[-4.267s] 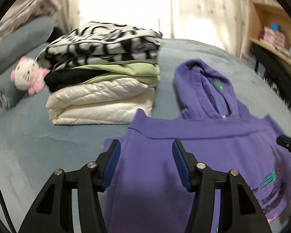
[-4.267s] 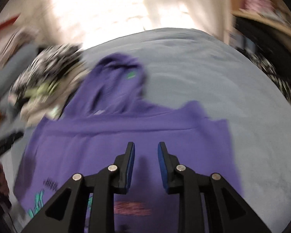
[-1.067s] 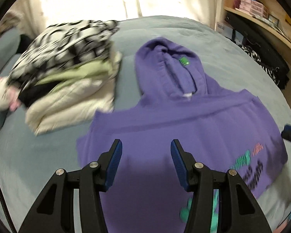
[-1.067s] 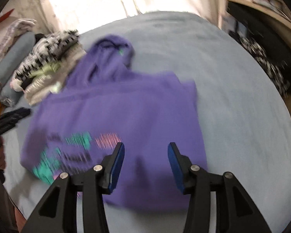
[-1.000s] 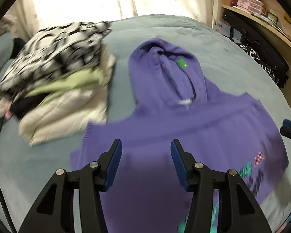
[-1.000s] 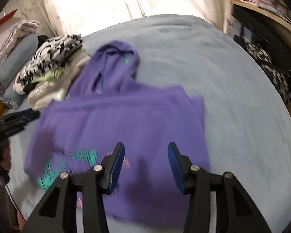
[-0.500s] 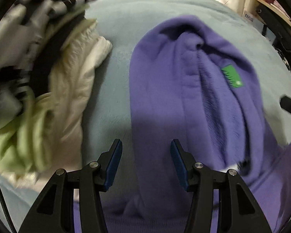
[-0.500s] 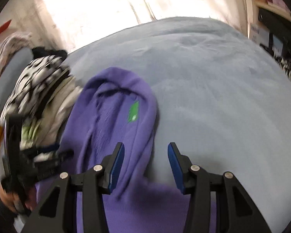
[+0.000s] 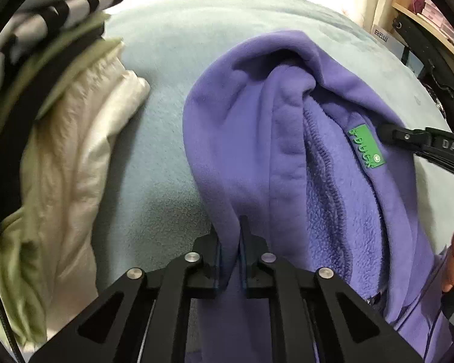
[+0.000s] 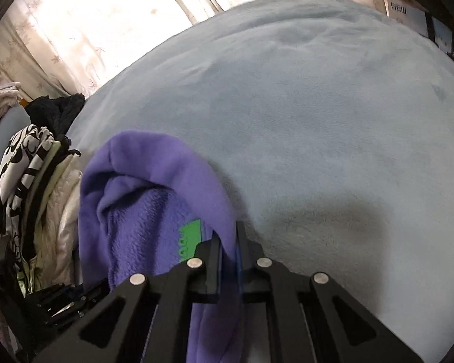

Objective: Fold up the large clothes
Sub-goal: 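Grasp the hood with both tools and fold it over the hoodie body, then grasp the folded hood edge with the left tool, smooth it, release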

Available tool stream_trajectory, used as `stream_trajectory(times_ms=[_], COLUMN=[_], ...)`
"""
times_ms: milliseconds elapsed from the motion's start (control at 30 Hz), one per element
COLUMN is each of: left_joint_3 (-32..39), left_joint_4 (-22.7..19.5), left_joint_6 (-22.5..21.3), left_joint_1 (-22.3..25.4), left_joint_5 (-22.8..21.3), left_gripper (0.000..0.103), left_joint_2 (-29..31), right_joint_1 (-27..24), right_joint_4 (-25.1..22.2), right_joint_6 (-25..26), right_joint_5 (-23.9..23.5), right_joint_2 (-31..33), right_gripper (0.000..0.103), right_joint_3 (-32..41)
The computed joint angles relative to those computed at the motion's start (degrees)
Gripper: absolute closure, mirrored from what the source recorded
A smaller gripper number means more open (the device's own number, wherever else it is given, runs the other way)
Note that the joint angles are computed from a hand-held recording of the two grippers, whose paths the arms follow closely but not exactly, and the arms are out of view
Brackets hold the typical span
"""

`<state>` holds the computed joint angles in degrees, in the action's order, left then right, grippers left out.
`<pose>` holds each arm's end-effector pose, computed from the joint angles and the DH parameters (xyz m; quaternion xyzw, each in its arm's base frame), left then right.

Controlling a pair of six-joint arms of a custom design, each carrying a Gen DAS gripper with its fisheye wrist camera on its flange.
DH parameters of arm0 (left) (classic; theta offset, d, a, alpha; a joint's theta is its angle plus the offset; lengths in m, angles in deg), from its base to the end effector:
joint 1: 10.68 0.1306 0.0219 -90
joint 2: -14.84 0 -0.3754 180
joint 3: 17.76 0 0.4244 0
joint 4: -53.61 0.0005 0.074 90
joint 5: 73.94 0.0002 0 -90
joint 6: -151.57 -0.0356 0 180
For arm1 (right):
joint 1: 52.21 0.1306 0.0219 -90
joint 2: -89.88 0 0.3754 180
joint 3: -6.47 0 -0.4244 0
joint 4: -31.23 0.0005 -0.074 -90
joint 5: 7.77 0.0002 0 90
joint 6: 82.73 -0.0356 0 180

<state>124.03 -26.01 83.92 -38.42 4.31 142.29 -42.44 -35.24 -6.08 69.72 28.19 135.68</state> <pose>0.6286 -0.3230 0.4348 0.0238 0.9716 0.0004 0.2352 0.6669 0.1222 0.4515 -0.0026 0.9501 0.1609 0.2674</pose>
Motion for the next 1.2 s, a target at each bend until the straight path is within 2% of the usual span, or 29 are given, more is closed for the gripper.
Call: stream_trajectory(times_ms=[100, 267, 400, 467, 533, 600, 733, 800, 967, 1067, 1133, 1200], left_joint_3=[-5.3, -18.2, -27.8, -32.6, -35.9, -40.9, -48.8, -51.5, -56.2, -56.3, -56.4, -56.7], left_joint_4=[3.0, 10.9, 14.8, 15.5, 15.3, 13.8, 8.0, 5.7, 0.8, -0.5, -1.0, -0.4], left_joint_6=[-0.3, 0.7, -0.2, 0.4, 1.3, 2.9, 6.9, 9.2, 15.1, 17.4, 20.8, 21.5], left_joint_1=[-1.3, -3.0, -5.2, -6.5, -8.3, -10.1, -13.5, -14.3, -16.4, -17.5, -20.3, -20.7], left_joint_5=[-5.0, -8.8, -9.0, -6.8, -5.5, -3.5, -4.9, -4.3, -3.5, -2.8, -3.1, -2.2], left_gripper=[0.098, 0.098, 0.098, 0.098, 0.098, 0.096, 0.096, 0.096, 0.096, 0.096, 0.096, 0.095], left_joint_2=[-4.3, -16.8, -27.3, -32.7, -36.2, -41.2, -48.7, -51.3, -58.1, -60.1, -61.1, -61.7], right_joint_1=[0.3, -0.7, -1.3, -1.1, -0.9, -0.2, 2.3, 2.6, 1.3, 1.7, 2.6, 3.5], right_joint_4=[3.5, 9.3, 12.9, 14.0, 13.8, 12.6, 4.6, 1.3, -3.6, -5.2, -6.3, -7.4], right_joint_6=[1.7, 3.4, 6.8, 8.3, 10.8, 13.4, 20.7, 21.3, 16.6, 13.1, 11.0, 9.2], right_joint_5=[0.0, -3.2, -5.8, -6.9, -7.9, -5.7, 1.7, 3.5, 2.4, 1.5, 1.2, 0.3], right_joint_2=[-3.8, -14.2, -24.8, -29.4, -36.3, -41.1, -49.5, -52.4, -59.2, -62.4, -64.4, -66.0], right_gripper=[0.098, 0.098, 0.098, 0.098, 0.097, 0.095, 0.091, 0.091, 0.091, 0.091, 0.091, 0.091], right_joint_3=[-3.6, -12.5, -20.9, -24.6, -30.5, -34.8, -43.3, -46.3, -51.8, -53.6, -54.7, -55.3])
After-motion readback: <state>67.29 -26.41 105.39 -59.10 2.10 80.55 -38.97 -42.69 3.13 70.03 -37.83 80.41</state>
